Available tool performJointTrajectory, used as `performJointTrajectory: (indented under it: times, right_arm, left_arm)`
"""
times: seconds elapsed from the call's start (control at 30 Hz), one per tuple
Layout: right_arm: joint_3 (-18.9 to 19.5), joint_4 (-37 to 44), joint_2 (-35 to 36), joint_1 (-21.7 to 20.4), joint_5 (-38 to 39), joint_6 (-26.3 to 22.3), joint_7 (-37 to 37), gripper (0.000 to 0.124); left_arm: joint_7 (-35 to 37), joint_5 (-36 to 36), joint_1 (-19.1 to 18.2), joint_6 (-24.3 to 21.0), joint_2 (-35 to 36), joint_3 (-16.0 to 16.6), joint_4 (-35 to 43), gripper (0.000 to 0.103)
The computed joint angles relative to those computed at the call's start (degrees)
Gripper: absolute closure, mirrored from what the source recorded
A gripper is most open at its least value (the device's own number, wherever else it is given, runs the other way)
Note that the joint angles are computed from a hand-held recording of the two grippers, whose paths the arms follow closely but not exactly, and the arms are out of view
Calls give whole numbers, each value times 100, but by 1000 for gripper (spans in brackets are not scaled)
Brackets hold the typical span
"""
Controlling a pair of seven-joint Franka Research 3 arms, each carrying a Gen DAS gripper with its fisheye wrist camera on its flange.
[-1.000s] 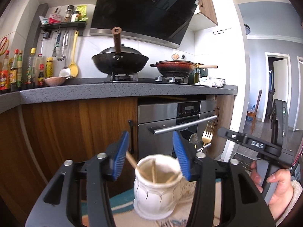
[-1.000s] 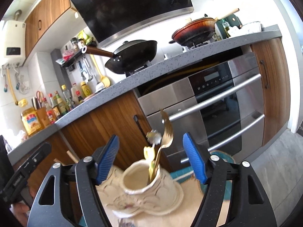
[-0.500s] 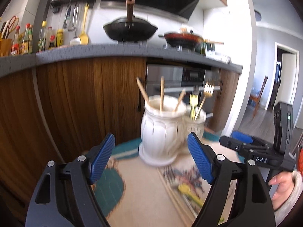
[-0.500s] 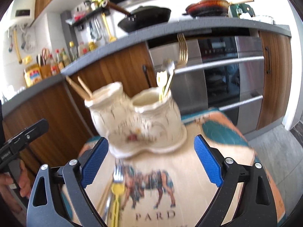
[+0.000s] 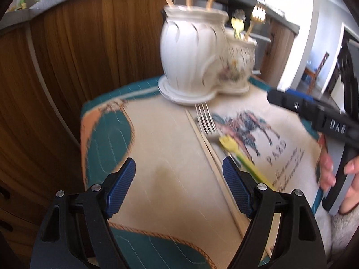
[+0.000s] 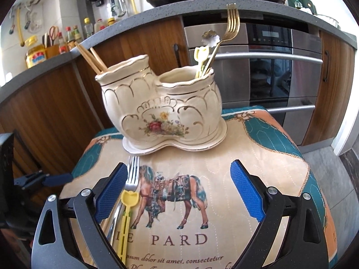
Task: Organize utensils
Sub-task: 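Move both tools back down over the remaining utensils on the placemat, then close the left tool on a chopstick while the right tool grasps a yellow-green utensil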
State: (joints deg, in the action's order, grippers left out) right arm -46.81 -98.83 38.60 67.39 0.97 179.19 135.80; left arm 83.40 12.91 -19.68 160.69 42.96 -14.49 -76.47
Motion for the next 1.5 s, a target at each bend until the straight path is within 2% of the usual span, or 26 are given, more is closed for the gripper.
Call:
performJointTrajectory:
  times: [0.13,0.27,0.37,0.43,0.53,0.6,0.67,0.8,0.83,0.9,0.93,1.0,1.07,1.2,1.4,1.5]
  right_arm:
    - [272,143,-113,-187,-310,-380,-251,31]
    - [1034,217,-367,-713,-656,-624,-661,31]
    - [1253,175,-463,-832,-913,-705,-683,33]
    - [1604,115,-593,-1078,-1019,-721,-845,35]
    - [2436,106,-748,-1708,-1017,-803,-1273,43]
    - [3001,180,-771,-2143,-1005,-903,-1620,53]
    - [3307,256,-769,-2374,-1087,-1017,-1778,62]
    - [3771,454,-680,-2720,-1157,-1285,-2035,83]
    - [3848,476,-658,-2781,-1145,-1289,-2076,86]
    - [3824,485,-650,-2762,-1207,-1311,-2042,103]
    - [3829,473,-659,-2769,-1223,-1308,-2027,106]
    - [3793,415,-696,-2737,-1300,-1291,-1983,112]
    - [3686,312,-776,-2652,-1441,-1274,-1876,113]
    - [3388,102,-944,-2453,-1894,-1297,-1570,113]
    - [3434,-165,-1168,-2609,-2343,-1390,-1421,113]
    - [3634,-266,-1245,-2838,-2337,-1415,-1483,113]
  left_arm:
    - [321,-221,126,-317,39,-288,55,32]
    - [419,-219,2,-457,49,-201,96,41]
    - [466,-241,-22,-556,17,-182,84,46]
    - [540,-297,14,-597,-6,-225,49,48]
    - [667,-404,88,-626,-28,-301,-1,49]
    - [812,-543,169,-716,-4,-413,35,54]
    - [920,-631,193,-758,7,-453,49,59]
    - [1065,-687,152,-744,11,-431,32,61]
    - [1090,-668,130,-730,9,-408,28,62]
    - [1166,-640,111,-701,24,-393,42,71]
    - [1230,-660,128,-722,39,-425,66,73]
    - [1383,-669,129,-806,74,-465,141,86]
    - [1492,-675,100,-927,85,-462,213,95]
    - [1526,-546,-18,-1092,13,-305,226,96]
    - [1688,-590,99,-1313,-268,-315,-89,96]
    - [1669,-540,84,-1364,-407,-243,-240,96]
